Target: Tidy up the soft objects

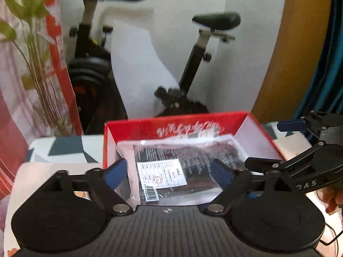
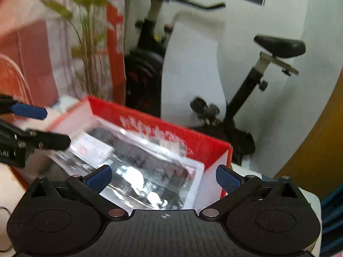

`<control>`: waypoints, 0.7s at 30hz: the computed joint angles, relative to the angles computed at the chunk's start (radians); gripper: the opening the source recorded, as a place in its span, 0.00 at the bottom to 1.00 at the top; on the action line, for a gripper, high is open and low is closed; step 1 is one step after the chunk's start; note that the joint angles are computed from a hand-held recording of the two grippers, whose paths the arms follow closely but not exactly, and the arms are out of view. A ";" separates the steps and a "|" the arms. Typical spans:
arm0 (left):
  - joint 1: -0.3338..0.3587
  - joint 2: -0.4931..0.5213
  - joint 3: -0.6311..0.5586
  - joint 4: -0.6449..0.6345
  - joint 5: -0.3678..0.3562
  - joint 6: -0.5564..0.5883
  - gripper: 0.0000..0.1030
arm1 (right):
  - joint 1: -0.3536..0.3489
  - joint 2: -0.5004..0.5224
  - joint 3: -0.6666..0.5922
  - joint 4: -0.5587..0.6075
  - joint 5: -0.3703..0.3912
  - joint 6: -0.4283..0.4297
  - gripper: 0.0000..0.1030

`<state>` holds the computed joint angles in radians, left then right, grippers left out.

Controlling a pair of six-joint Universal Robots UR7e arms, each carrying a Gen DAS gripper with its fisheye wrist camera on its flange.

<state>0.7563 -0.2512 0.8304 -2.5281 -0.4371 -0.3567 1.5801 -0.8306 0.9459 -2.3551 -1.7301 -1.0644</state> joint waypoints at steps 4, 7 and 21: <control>-0.050 -0.003 0.041 -0.110 0.072 0.082 0.98 | -0.008 -0.102 0.109 -0.039 0.115 0.060 1.00; -0.090 -0.010 0.072 -0.162 0.138 0.106 0.99 | -0.015 -0.189 0.213 -0.083 0.191 0.064 1.00; -0.280 -0.019 0.200 -0.474 0.421 0.205 1.00 | -0.034 -0.528 0.600 -0.327 0.366 0.115 1.00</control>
